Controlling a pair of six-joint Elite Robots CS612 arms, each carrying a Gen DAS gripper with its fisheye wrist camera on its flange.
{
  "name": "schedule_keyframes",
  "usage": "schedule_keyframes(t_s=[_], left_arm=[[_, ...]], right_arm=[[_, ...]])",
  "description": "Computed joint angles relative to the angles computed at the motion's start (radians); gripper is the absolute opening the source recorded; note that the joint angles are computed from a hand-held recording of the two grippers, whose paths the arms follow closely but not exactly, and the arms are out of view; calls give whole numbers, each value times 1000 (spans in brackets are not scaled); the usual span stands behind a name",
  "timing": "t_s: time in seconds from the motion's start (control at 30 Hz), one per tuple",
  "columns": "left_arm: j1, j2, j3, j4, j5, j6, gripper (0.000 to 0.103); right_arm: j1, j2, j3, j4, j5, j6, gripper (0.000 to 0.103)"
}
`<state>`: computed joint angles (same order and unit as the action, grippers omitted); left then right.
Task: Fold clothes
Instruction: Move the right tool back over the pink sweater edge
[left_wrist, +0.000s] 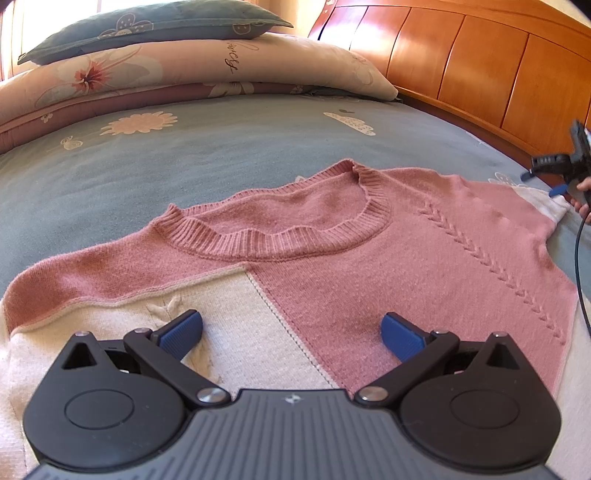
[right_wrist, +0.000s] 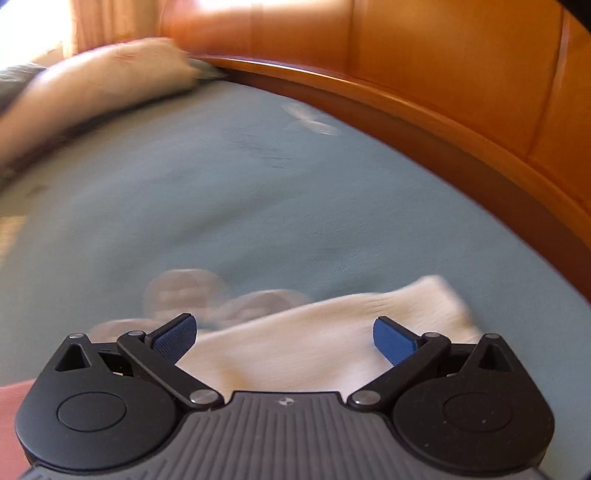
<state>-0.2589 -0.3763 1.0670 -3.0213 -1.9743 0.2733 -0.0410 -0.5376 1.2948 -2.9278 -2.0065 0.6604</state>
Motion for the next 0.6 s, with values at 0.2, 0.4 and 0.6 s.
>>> schedule_keyframes(t_s=[0.2,0.4,0.6], left_arm=[[0,1,-1,1,2,7,102],[1,4,0,-12,-3,15,102],[6,7,-4,-9,-24,22,102]], right_arm=[[69,46,-127,29,179,-219,103],[125,164,-361,242,195,-325,103],[125,209,-447,219,161,-204,103]])
